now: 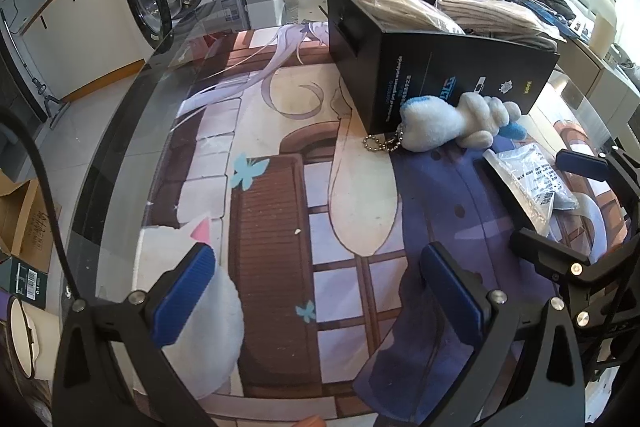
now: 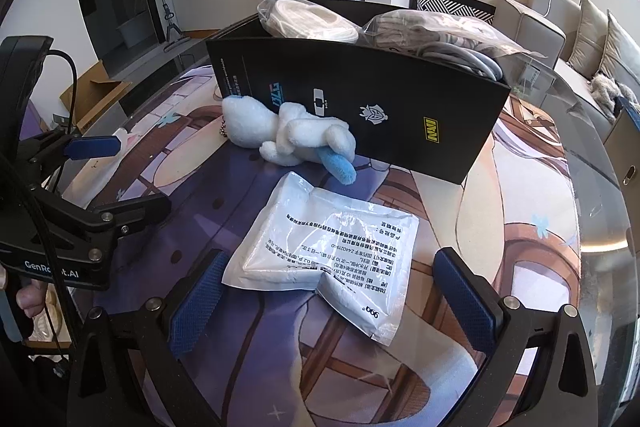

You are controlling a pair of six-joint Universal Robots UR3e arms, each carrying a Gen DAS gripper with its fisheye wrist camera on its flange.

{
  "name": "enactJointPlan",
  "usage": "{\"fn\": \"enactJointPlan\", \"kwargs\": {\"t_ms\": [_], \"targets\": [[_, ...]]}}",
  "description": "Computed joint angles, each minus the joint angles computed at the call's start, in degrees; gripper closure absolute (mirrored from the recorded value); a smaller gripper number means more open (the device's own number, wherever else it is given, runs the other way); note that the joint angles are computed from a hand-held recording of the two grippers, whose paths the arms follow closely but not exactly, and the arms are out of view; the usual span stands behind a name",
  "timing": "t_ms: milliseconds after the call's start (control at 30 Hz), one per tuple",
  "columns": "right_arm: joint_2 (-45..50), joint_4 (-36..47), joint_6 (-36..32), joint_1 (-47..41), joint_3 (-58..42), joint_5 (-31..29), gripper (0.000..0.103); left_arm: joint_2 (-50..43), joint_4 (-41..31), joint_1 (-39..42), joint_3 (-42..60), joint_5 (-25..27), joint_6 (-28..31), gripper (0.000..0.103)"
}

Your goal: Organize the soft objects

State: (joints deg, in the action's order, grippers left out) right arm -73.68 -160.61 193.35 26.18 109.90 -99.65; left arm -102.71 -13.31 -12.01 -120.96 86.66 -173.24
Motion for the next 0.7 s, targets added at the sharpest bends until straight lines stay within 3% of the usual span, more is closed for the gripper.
{"fn": "enactJointPlan", "kwargs": {"t_ms": [467,700], "targets": [[-2.6,-2.9,0.1,-1.6,3.8,2.0,0.001,-0.9,1.0,0.6,0.0,-1.9,-0.1,0.000],[-0.9,0.7,1.5,-1.1,-0.1,-0.2,0.004,-1.3,1.9,0.0,0.1,-1.2,-0.4,0.000]]}}
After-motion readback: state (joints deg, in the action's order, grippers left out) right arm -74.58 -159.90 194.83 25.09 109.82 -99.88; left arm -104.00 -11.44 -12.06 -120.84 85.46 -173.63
